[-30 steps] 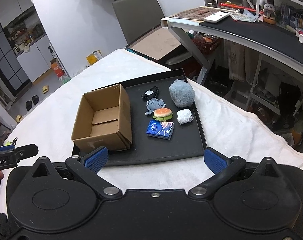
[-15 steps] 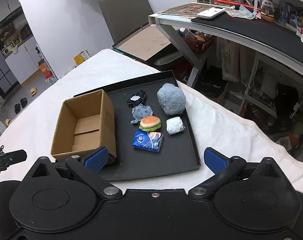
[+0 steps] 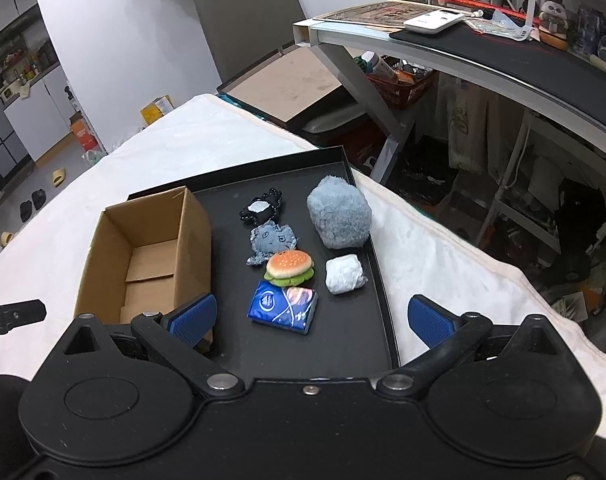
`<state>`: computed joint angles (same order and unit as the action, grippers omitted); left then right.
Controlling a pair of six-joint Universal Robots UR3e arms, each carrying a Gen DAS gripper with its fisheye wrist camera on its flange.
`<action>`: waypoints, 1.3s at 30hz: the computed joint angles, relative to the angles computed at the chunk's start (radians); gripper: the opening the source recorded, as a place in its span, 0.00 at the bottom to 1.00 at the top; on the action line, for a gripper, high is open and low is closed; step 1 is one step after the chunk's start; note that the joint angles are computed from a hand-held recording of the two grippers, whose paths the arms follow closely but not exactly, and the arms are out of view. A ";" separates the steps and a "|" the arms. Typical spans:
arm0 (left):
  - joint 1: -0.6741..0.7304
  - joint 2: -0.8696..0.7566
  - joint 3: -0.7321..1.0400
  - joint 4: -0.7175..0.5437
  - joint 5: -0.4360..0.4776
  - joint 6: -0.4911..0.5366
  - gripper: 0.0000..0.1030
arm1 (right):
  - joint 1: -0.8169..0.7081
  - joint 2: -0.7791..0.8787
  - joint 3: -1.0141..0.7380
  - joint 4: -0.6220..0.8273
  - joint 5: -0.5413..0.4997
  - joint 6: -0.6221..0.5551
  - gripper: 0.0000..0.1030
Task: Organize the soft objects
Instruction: 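Move the right gripper down onto the light-blue fluffy ball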
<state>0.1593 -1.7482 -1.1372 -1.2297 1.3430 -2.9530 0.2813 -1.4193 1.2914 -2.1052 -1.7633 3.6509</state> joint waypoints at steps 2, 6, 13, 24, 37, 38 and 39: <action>-0.005 -0.031 0.020 0.004 0.006 -0.008 0.92 | -0.009 0.019 -0.005 -0.010 0.004 -0.006 1.00; -0.007 -0.087 0.059 0.008 0.011 -0.014 0.90 | -0.029 0.061 -0.034 -0.011 0.019 -0.019 1.00; -0.022 -0.207 0.163 -0.020 0.036 -0.034 0.84 | -0.062 0.152 -0.098 -0.012 0.047 -0.044 1.00; -0.033 -0.377 0.303 -0.051 0.082 -0.092 0.64 | -0.113 0.327 -0.245 0.017 0.070 -0.098 1.00; -0.069 -0.530 0.469 -0.119 0.116 -0.134 0.38 | -0.167 0.613 -0.629 0.161 0.085 -0.222 1.00; -0.073 -0.542 0.485 -0.129 0.121 -0.139 0.37 | -0.171 0.615 -0.615 0.143 0.093 -0.217 1.00; -0.077 -0.549 0.493 -0.132 0.128 -0.141 0.33 | -0.178 0.612 -0.581 0.105 0.108 -0.207 1.00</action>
<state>0.0819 -2.2975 -0.6439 -1.3615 1.4707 -3.0937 0.1031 -0.8072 0.7104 -1.9999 -1.6558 3.4442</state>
